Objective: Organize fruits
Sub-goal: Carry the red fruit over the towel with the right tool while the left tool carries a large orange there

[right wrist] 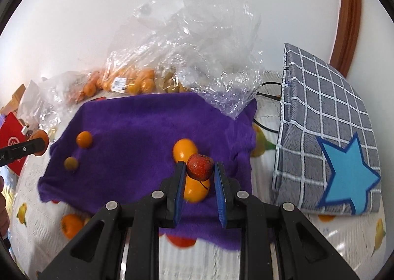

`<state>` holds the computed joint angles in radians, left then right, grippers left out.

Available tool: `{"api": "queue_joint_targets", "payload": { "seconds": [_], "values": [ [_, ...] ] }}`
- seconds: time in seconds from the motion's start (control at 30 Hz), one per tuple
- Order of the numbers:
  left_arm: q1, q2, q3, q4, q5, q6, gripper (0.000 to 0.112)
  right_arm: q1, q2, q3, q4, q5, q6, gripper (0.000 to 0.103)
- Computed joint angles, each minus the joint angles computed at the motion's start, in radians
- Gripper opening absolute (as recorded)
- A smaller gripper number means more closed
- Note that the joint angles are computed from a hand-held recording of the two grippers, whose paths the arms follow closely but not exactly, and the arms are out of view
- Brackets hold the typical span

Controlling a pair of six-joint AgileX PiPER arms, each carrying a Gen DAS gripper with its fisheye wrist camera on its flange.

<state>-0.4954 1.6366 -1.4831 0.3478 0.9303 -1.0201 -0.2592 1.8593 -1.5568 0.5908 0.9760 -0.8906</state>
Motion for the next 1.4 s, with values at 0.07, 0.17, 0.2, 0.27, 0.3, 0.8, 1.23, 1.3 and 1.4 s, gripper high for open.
{"api": "queue_joint_targets", "payload": {
  "seconds": [0.07, 0.17, 0.2, 0.27, 0.3, 0.8, 1.23, 1.3, 1.4],
  "values": [
    [0.013, 0.045, -0.034, -0.029, -0.011, 0.036, 0.039, 0.017, 0.040, -0.034, -0.015, -0.009, 0.019, 0.023],
    [0.020, 0.091, -0.062, -0.059, -0.028, 0.068, 0.039, 0.032, 0.082, -0.061, -0.035, -0.025, 0.033, 0.023],
    [0.018, 0.105, -0.072, -0.067, -0.029, 0.075, 0.039, 0.034, 0.091, -0.066, -0.038, -0.028, 0.033, 0.023],
    [0.015, 0.131, -0.090, -0.079, -0.026, 0.087, 0.039, 0.037, 0.111, -0.075, -0.045, -0.031, 0.034, 0.023],
    [0.012, 0.143, -0.099, -0.082, -0.024, 0.092, 0.039, 0.040, 0.118, -0.076, -0.049, -0.035, 0.033, 0.023],
    [-0.012, 0.223, -0.176, -0.086, 0.030, 0.128, 0.039, 0.053, 0.147, -0.080, -0.064, -0.059, 0.025, 0.023],
    [-0.010, 0.227, -0.117, -0.135, -0.047, 0.155, 0.039, 0.045, 0.149, -0.079, -0.061, -0.064, 0.018, 0.024],
    [-0.007, 0.222, -0.106, -0.138, -0.057, 0.157, 0.039, 0.047, 0.141, -0.071, -0.071, -0.071, 0.023, 0.027],
    [-0.005, 0.215, -0.101, -0.149, -0.059, 0.165, 0.040, 0.046, 0.119, -0.046, -0.079, -0.088, 0.025, 0.038]
  ]
}}
